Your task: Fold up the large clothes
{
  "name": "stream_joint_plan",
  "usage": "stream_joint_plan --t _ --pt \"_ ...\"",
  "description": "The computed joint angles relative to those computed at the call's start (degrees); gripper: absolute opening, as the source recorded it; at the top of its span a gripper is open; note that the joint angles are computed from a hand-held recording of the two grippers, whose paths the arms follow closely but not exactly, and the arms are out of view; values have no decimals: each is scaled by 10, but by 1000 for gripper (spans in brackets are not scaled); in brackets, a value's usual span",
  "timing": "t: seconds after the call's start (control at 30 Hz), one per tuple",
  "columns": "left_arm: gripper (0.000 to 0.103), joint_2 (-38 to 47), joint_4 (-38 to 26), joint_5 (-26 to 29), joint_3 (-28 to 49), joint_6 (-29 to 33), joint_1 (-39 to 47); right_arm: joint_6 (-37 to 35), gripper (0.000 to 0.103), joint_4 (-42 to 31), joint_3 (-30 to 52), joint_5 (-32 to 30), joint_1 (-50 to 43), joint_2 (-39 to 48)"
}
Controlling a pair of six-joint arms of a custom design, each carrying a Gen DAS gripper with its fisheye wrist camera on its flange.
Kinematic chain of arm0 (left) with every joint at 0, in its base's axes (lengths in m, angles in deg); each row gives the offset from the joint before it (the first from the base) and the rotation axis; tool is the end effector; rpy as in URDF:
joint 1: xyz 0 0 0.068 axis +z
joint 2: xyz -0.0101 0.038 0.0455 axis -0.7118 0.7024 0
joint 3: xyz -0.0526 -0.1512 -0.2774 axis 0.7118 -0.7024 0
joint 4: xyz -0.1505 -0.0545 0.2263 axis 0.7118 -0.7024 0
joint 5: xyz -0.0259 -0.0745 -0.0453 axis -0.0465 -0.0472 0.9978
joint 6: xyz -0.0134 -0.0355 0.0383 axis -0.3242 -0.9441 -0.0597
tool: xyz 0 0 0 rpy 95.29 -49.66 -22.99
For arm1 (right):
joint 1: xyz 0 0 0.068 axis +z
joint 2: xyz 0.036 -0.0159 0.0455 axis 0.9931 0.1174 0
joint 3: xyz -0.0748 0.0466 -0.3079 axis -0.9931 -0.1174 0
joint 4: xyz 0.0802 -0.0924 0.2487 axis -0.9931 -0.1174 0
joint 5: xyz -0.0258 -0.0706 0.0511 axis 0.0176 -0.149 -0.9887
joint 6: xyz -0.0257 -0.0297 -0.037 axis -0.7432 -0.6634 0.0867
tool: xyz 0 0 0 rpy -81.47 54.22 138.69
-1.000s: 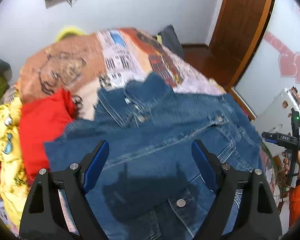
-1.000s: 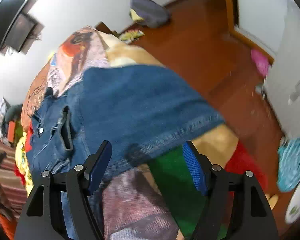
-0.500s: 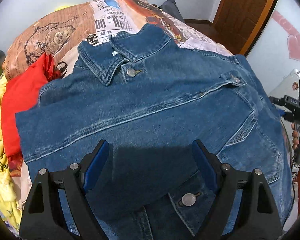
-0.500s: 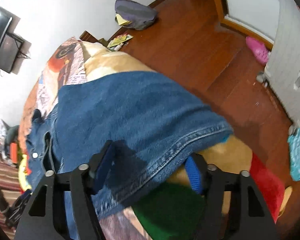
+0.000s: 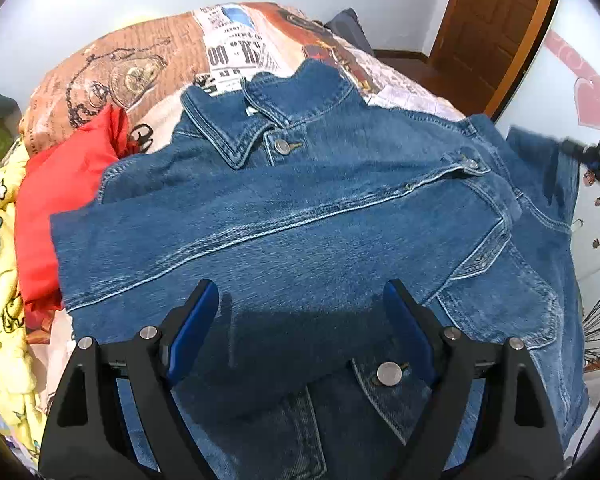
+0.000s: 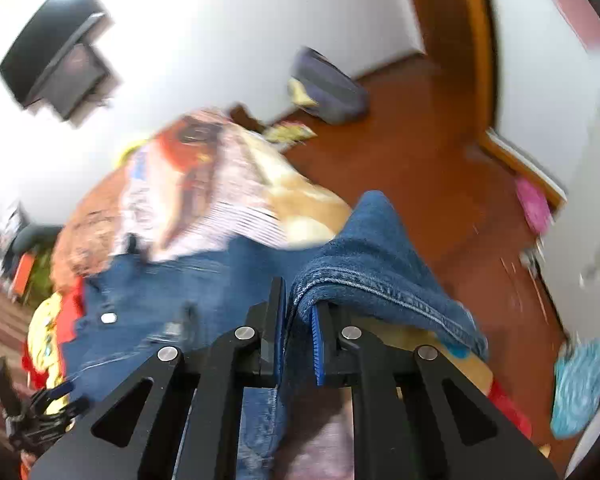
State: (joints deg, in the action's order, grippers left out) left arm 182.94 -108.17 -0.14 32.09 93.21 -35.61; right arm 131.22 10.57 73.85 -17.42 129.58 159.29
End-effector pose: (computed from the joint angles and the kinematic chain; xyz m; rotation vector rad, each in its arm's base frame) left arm 0.4382 0.0600 0.1532 1.0232 2.4743 -0.3445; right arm 0.1950 0.1730 0.2462 1.0201 2.1642 0.1559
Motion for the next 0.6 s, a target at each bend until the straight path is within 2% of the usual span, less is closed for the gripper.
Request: stream_joint_plan --t 0.1,0.27,0.4,0.6 --pt "84 -8 -13 15 3 8 11 -52 10 -22 79 31 20 33" --pt "84 -23 -31 36 5 28 32 -145 10 27 165 29 46 104" --pt "84 -28 -35 38 2 44 46 -195 10 95 188 -34 45 168" --pt "84 -28 -36 39 -4 67 63 -201 10 155 190 -145 38 251"
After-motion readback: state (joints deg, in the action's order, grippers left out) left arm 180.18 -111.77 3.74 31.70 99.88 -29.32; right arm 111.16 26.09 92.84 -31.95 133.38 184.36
